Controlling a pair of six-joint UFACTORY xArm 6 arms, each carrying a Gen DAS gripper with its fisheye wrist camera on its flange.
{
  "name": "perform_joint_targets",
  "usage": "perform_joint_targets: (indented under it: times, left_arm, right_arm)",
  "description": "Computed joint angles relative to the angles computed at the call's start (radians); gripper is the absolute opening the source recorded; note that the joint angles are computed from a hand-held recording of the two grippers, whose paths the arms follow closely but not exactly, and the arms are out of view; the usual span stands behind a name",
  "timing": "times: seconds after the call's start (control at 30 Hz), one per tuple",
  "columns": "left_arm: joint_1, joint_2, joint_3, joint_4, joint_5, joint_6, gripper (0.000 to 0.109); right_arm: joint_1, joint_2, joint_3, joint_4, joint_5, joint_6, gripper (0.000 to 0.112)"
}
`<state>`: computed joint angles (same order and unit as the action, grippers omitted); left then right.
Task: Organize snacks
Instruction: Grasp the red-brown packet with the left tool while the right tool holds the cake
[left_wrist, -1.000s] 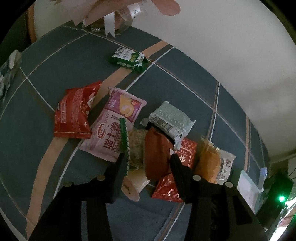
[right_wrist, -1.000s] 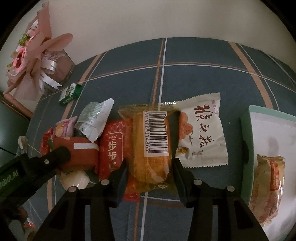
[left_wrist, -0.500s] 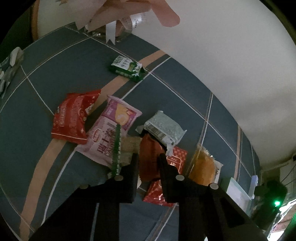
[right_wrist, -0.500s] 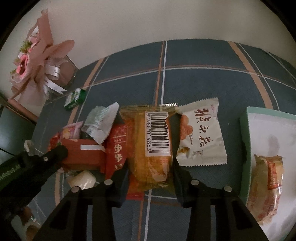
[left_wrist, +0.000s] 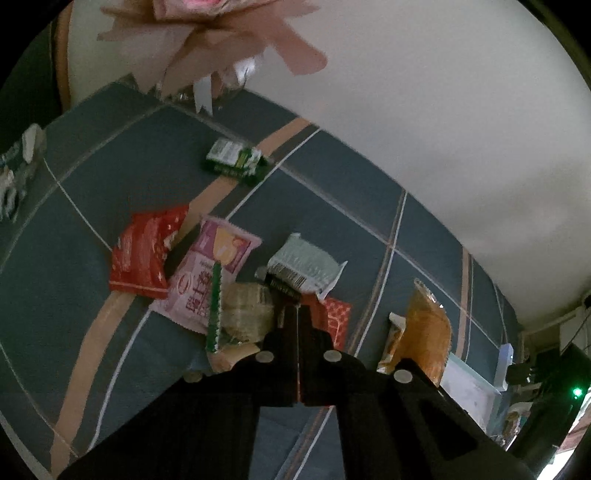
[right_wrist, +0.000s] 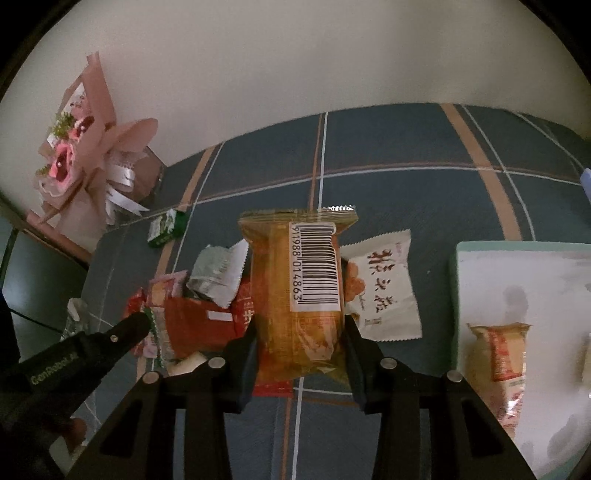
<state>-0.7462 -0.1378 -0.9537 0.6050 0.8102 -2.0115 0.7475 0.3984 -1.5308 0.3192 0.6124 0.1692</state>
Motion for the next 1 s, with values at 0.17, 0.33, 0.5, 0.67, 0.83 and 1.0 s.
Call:
perform_joint_targets:
  times: [0.17,0.33,0.5,0.67,0.83,1.0]
  left_arm:
    - [0.007,0.023,-0.015,0.007,-0.011,0.014,0.0]
    - [0.022,0.063,-0.016,-0.04,-0.032,0.033,0.042]
    - [0.015,0.045,-0.003,-0.01,0.0,-0.002,0.044]
    - [0.021,0.074,-0.008,-0.038,-0.022,0.04,0.051]
    - [0.024,0.131,-0.033,-0.086,-0.025,0.098,0.054]
    - [0.033,0.122,0.011,-0.071,-0.102,0.043,0.054]
  right_arm:
    - [-0.004,-0.011,-0.011,-0.01,0.017,0.012,0.043]
    - [-0.007,0.0,-0.023,-0.017,0.042,0.022,0.043]
    - [-0.009,0.021,-0.042,-0.026,0.08,0.026,0.043]
    - [-0.003,0.052,-0.064,-0.031,0.118,0.031,0.043]
    - [-0.002,0.079,-0.083,-0.028,0.148,0.029,0.043]
    - [-0.001,0.087,-0.089,-0.023,0.157,0.022,0.043]
